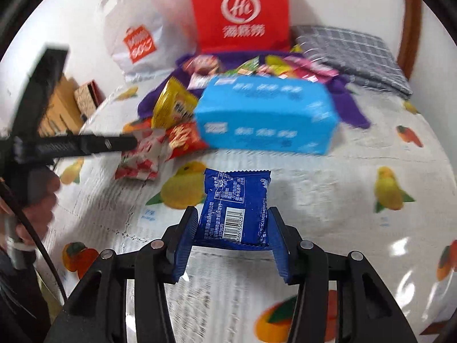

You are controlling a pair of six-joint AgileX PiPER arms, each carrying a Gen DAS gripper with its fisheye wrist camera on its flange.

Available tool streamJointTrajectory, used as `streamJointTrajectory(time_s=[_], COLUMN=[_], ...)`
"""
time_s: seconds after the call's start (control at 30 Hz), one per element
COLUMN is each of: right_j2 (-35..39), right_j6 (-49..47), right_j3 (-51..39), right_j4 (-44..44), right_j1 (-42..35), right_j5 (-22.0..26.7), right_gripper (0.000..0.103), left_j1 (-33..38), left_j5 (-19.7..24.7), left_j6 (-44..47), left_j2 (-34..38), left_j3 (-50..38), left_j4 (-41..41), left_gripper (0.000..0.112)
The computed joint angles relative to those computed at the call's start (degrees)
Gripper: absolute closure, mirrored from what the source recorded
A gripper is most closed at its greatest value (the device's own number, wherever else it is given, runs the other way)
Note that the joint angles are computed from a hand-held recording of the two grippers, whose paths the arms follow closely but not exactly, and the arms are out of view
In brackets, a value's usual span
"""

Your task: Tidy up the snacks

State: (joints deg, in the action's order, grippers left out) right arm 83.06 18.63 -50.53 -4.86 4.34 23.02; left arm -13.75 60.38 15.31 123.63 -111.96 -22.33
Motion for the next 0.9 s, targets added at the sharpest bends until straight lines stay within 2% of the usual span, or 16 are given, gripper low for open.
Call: streamJointTrajectory(time_s=[0.07,0.17,0.27,0.43,0.6,0.73,0.9], right_j2=[-1.51,-2.44,-2.42,-2.53,-3.56,-5.18,-8.09], right_j6=[-4.33,-9.23,-13.01,-25.38,-33.28,-34.71,-35.27], right_j3=[0.54,0.28,-0.16,-0.39,-0.36,-1.28,-3.82], right_j4=[4.06,7.71,10.65,21.42,28.38,29.17,28.3], right_j1=[-2.87,-5.29,-6.42,-9.23,-11.07,-12.45,-15.18], right_j5=[-0.12,0.21,0.16,0.22,1.82,4.75,8.78], right_gripper=[0.054,0.054,0.054,0.054,0.054,0.054,0.054], left_j1=[-1.15,-3.53,-5.09,-4.87,-4.04,-4.07,-5.94], left_j5=[-1.31,-6.57,-8.84,-7.91,-8.53,-8.34,-6.87], left_j6=[-2.49,-6.19,-10.38,-10.6,-9.08,-7.67,-7.0], left_j2=[0.39,-0.9,-1.49,-3.97,-10.39,-14.71,-17.81], left_j3=[0.8,3.92,4.98,7.23,14.35,17.78,17.62], left_j4=[1.88,6.37,10.35,9.73,7.8,4.55,0.73], left_gripper=[0.033,0.04,0.06,0.076,0.077,0.077,0.077])
